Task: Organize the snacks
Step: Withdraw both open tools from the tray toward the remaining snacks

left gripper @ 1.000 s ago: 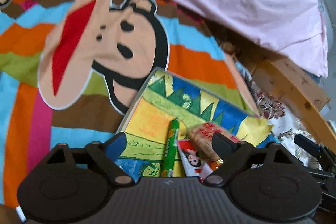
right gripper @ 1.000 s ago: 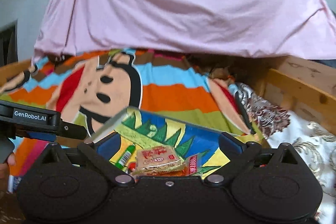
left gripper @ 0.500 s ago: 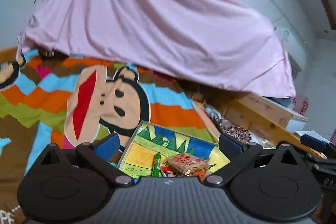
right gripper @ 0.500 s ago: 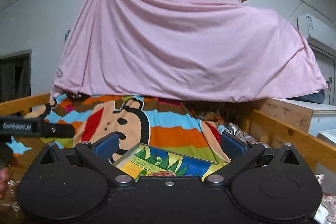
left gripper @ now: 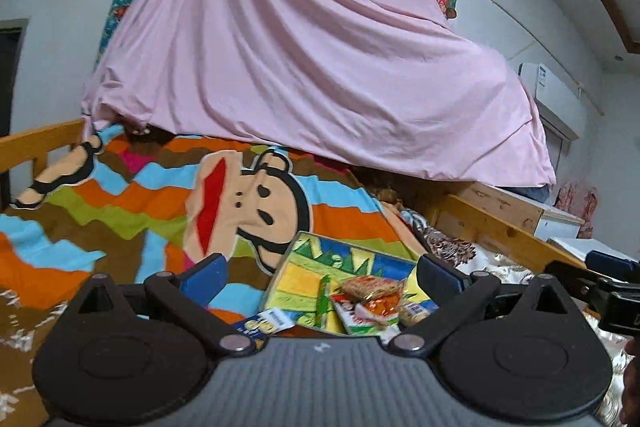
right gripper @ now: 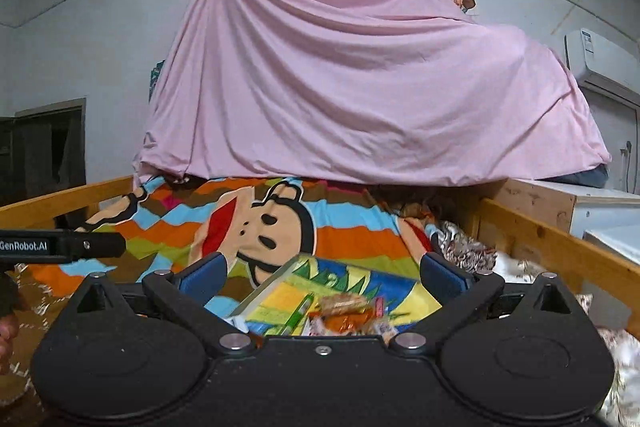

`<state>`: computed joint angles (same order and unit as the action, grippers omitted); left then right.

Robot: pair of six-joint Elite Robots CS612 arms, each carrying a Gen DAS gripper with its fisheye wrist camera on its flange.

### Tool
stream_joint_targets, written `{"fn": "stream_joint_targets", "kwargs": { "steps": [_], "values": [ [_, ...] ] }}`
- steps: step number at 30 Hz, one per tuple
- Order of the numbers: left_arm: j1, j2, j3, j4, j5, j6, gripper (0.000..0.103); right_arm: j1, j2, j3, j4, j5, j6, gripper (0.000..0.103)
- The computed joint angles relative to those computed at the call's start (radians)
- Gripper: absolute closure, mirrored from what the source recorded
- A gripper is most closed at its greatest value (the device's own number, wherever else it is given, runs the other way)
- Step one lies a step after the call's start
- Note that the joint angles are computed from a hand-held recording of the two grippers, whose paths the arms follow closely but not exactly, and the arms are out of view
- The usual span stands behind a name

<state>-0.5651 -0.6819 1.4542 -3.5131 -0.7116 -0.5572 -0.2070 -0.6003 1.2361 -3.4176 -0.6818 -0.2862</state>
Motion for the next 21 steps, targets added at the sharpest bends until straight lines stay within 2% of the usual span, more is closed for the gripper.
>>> {"fn": "stream_joint_targets", "kwargs": {
  "steps": [6,11,15,21],
  "values": [
    [-0.028,-0.033,0.079,0.014,0.053,-0.034,0.0,-0.013,-0.037,0.095,-0.016,0.006,-0.045,0.001],
    [-0.038,-0.045,0.122,0.064,0.056,-0.054,0.0,-0.012,-0.057,0.153,0.036,-0.014,-0.099,0.001],
    [-0.037,-0.042,0.136,0.104,0.041,-0.059,0.0,-0.005,-0.071,0.189,0.099,-0.05,-0.156,0.001],
    [-0.028,-0.044,0.163,0.18,-0.02,-0.146,0.0,0.01,-0.078,0.213,0.176,-0.1,-0.207,0.001]
  ]
}}
